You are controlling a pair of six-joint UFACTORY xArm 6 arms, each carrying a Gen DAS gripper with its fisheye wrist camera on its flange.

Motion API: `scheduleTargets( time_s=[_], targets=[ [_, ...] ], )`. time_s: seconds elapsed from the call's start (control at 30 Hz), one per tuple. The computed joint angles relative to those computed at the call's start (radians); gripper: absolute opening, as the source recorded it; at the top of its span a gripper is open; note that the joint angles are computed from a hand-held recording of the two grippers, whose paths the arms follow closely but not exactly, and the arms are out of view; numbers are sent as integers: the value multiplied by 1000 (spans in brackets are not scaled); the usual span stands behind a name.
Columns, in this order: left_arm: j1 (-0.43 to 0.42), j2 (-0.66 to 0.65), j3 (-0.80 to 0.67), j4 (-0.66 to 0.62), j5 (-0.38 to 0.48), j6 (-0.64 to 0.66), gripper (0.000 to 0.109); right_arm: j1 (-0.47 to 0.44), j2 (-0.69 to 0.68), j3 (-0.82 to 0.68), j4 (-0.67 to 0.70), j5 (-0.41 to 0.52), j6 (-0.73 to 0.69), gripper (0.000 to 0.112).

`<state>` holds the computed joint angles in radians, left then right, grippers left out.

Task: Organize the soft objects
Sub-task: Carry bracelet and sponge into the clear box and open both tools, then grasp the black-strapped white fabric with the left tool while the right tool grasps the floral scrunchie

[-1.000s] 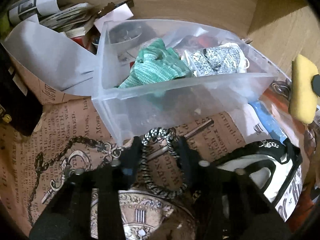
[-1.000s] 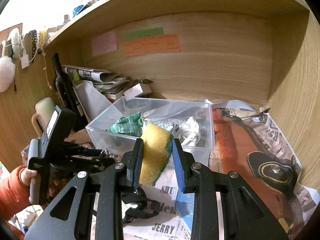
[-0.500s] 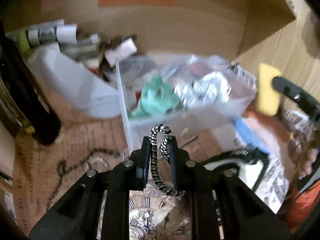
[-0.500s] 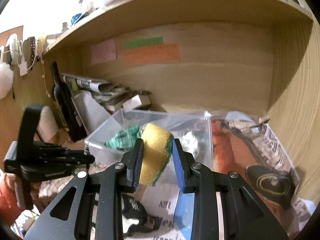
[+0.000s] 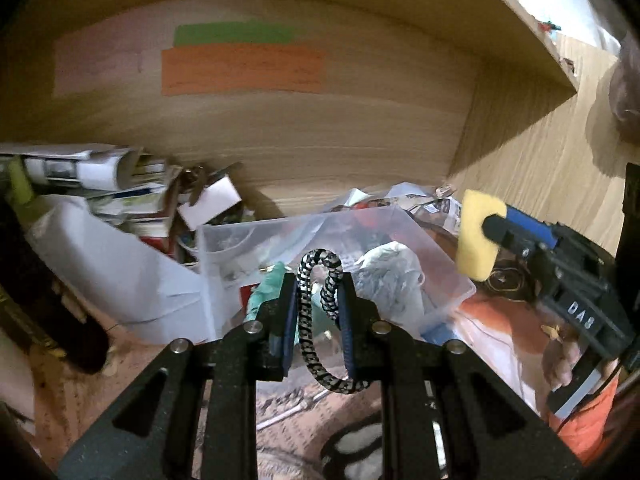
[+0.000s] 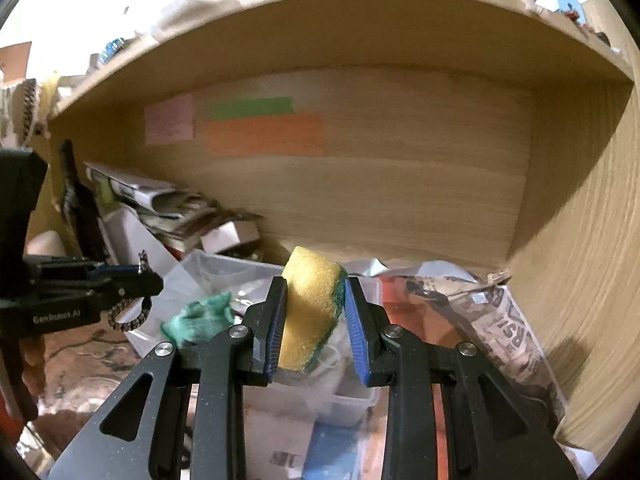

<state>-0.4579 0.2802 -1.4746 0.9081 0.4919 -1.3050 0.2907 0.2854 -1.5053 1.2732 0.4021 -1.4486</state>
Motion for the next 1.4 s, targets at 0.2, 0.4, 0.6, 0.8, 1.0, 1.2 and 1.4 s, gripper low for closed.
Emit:
scheduleTargets(
  time_s=[0.2, 0.4, 0.6, 0.8, 1.0, 1.2, 1.4],
  targets=[
    [12, 122, -119, -160, 7, 151, 18, -7, 97, -73, -196, -2, 182, 26],
    [18, 222, -215, -277, 40, 272, 18, -12, 172, -127, -353, 28, 320, 26],
    [25, 265, -251, -354, 53, 336, 23, -9, 186, -135, -404, 48, 346, 29],
    [21, 261, -249, -331, 53, 323, 46, -10, 179, -131, -428, 59, 359, 41],
    [15, 163, -151, -214, 12, 220, 60, -8, 114, -78, -324, 33, 264, 60],
    [-5, 34, -24, -52, 14, 79, 71, -16, 9, 11, -162, 57, 112, 76],
    [-31, -55, 90, 14, 11, 16, 83, -25, -84, 122, -108, 99, 32, 77]
  ],
)
